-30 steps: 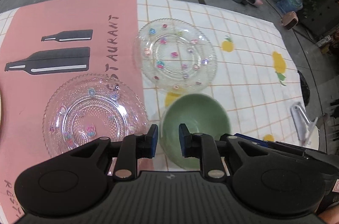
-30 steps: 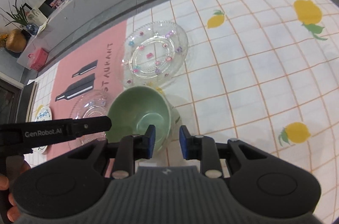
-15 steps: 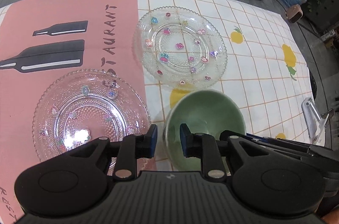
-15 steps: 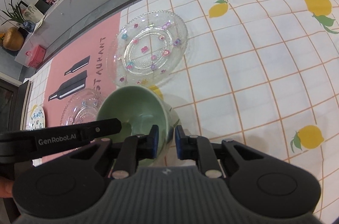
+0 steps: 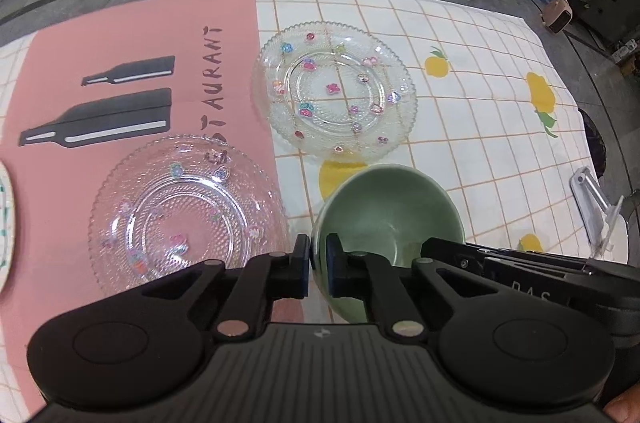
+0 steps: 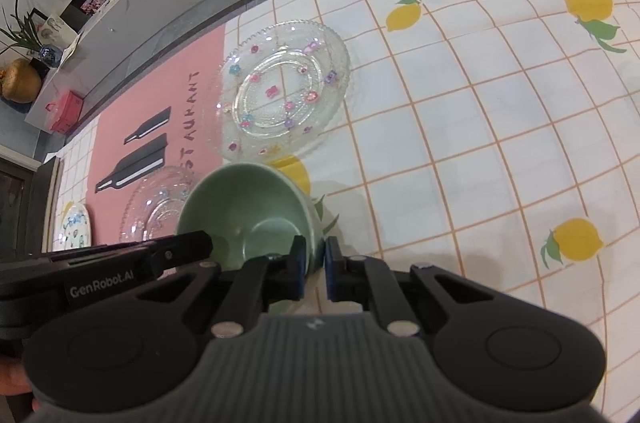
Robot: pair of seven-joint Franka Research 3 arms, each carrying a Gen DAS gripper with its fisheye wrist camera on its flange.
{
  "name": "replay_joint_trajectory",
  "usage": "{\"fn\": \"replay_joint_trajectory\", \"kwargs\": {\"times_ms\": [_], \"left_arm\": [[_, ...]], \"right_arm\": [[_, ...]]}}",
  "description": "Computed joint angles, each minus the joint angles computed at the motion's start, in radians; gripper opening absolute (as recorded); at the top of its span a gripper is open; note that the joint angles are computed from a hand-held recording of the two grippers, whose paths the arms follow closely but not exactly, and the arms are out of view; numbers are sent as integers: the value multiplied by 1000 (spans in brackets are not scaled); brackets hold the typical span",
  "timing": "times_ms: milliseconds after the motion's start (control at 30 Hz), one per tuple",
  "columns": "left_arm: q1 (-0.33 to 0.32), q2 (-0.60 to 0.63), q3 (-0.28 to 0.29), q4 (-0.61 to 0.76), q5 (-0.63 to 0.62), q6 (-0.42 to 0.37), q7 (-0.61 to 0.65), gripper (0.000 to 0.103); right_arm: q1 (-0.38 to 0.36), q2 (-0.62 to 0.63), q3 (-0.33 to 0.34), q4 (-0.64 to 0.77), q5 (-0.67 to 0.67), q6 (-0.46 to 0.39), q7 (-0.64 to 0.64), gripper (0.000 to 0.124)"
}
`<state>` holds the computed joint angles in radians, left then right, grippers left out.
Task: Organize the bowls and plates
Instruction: 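Lift the pale green bowl with both grippers toward the nested steel bowls, then lower the pale green bowl into the nested steel bowls with both grippers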
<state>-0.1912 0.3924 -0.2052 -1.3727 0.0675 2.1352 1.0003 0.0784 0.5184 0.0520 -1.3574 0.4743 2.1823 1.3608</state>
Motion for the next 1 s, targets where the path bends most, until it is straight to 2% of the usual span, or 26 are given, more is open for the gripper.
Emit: {"fn": "replay_joint_trajectory", "kwargs": {"times_ms": [100, 333, 600, 1000], "left_arm": [[-10, -37, 1, -22, 18, -3, -14, 8], [-28, -144, -4, -91, 51, -21, -39, 8], [-34, -303, -8, -199, 77, -45, -91, 8], [-6, -628, 9, -478, 60, -77, -161, 8]], "right_arm": [[-5, -41, 3, -37, 11, -4, -15, 7], [3, -186, -6, -182, 32, 51, -67, 6], [21, -347, -16, -323, 84, 56, -116, 5], [107, -564, -13, -512, 134, 38, -206, 5]]}}
